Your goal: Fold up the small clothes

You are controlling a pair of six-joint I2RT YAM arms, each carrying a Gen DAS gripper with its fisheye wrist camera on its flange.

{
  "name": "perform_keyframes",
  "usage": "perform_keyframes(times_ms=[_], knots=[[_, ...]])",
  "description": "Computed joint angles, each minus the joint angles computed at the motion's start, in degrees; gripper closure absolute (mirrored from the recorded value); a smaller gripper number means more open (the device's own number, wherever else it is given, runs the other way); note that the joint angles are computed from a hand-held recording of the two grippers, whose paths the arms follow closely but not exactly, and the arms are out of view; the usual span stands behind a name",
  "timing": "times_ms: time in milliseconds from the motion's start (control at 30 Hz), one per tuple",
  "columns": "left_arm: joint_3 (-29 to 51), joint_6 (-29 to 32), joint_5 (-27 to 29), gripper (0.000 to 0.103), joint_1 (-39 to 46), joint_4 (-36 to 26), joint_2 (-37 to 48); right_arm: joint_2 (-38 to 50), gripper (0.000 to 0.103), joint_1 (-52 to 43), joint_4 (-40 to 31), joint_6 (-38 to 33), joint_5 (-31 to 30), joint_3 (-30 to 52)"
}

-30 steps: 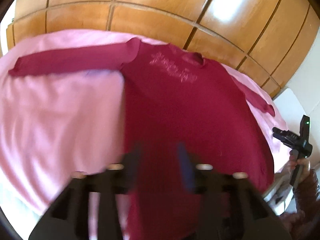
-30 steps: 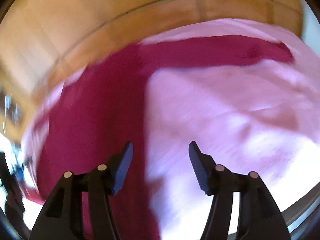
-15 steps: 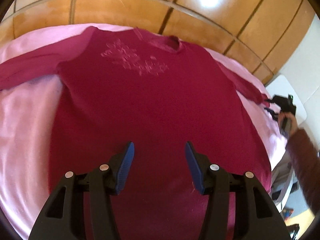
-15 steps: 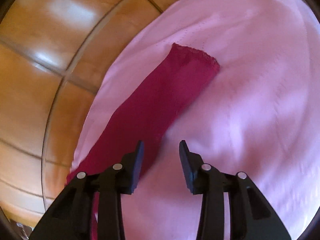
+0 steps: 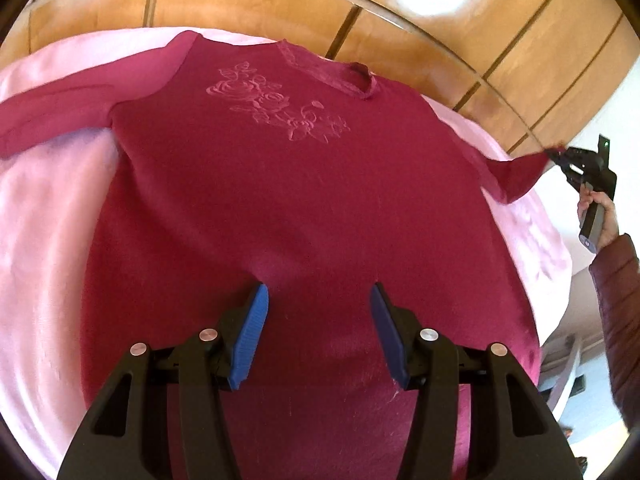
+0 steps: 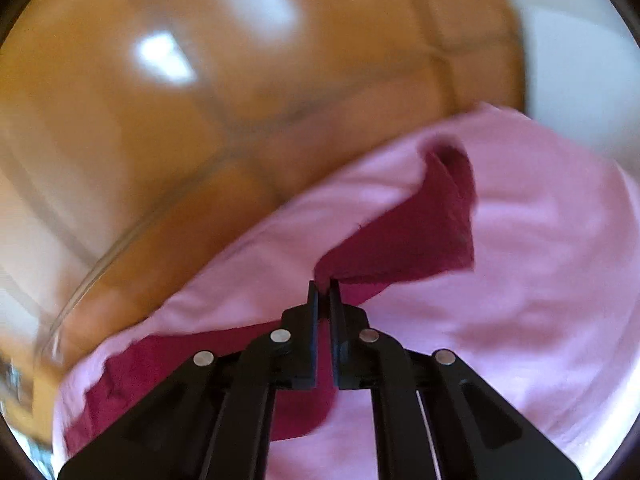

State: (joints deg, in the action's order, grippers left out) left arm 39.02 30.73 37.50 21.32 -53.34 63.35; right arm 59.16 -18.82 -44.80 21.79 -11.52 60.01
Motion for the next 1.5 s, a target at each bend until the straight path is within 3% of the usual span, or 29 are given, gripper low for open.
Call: perform_keyframes(times_ms=[100, 133, 233, 433, 500, 533, 567, 600, 700, 800, 967, 1067, 1200, 1300, 1333, 1400, 1500], knots=[[0.8, 0.3, 1.5, 0.052, 2.0, -0.8, 0.8, 2.1, 0.099, 11.9, 1.5, 3.8, 6.0, 2.8], [1.3, 0.6, 2.0, 0.052, 2.7, -1.3, 1.0, 3.6, 0.099, 16.8, 2.0, 3.4, 5.1, 4.2], [2.6, 1.8, 3.4, 0.051, 4.4, -2.2, 2.4, 10.6, 0.099, 33.1, 4.8, 7.9, 13.2, 8.2], [6.3, -1.1, 5.5, 0.051, 4.8, -1.2, 6.2, 27.7, 0.098, 51.2, 11.1, 11.5, 16.1, 17.1], [8.0, -2.9, 6.4, 0.051, 4.4, -0.4, 8.1, 31.3, 0.085, 54.4, 12.0, 12.3, 17.2, 19.2], [8.9, -4.0, 6.9, 0.051, 4.0, 0.2, 9.0, 33.0, 0.059, 55.9, 12.3, 12.0, 17.2, 20.3], [9.8, -4.9, 7.2, 0.051, 3.8, 0.6, 9.8, 34.4, 0.048, 55.8, 12.4, 11.8, 16.7, 21.5], [10.7, -6.4, 7.5, 0.051, 3.4, 1.6, 10.8, 33.5, 0.045, 56.6, 13.6, 12.2, 16.6, 20.2], [12.9, -10.4, 8.3, 0.051, 1.7, 4.6, 13.6, 31.7, 0.046, 58.5, 13.3, 13.2, 18.3, 19.1], [15.5, -15.4, 8.8, 0.051, -0.8, 8.1, 16.8, 24.0, 0.046, 58.5, 13.3, 14.8, 20.3, 11.1], [19.7, -25.0, 7.3, 0.052, -8.2, 15.6, 23.1, 8.3, 0.046, 57.7, 4.7, 21.3, 26.5, -2.8], [22.1, -29.5, 6.0, 0.051, -12.8, 19.1, 27.0, 0.8, 0.045, 53.6, 1.2, 24.9, 25.8, -9.8], [26.7, -34.1, 1.6, 0.051, -19.7, 22.4, 33.2, -2.2, 0.040, 48.0, 0.9, 27.1, 23.7, -14.5], [30.1, -36.1, 0.1, 0.052, -23.0, 22.8, 37.3, -0.5, 0.038, 45.0, 5.0, 27.8, 22.2, -16.3], [30.5, -36.5, -0.3, 0.056, -23.9, 23.3, 37.9, 0.8, 0.038, 44.1, 6.9, 27.8, 21.6, -16.5], [31.2, -36.9, -3.0, 0.086, -25.8, 24.7, 38.7, 4.1, 0.038, 42.7, 10.8, 28.7, 20.4, -16.3], [30.7, -38.8, -2.2, 0.094, -25.3, 26.9, 36.7, 6.4, 0.037, 41.2, 12.5, 28.7, 19.4, -15.7]])
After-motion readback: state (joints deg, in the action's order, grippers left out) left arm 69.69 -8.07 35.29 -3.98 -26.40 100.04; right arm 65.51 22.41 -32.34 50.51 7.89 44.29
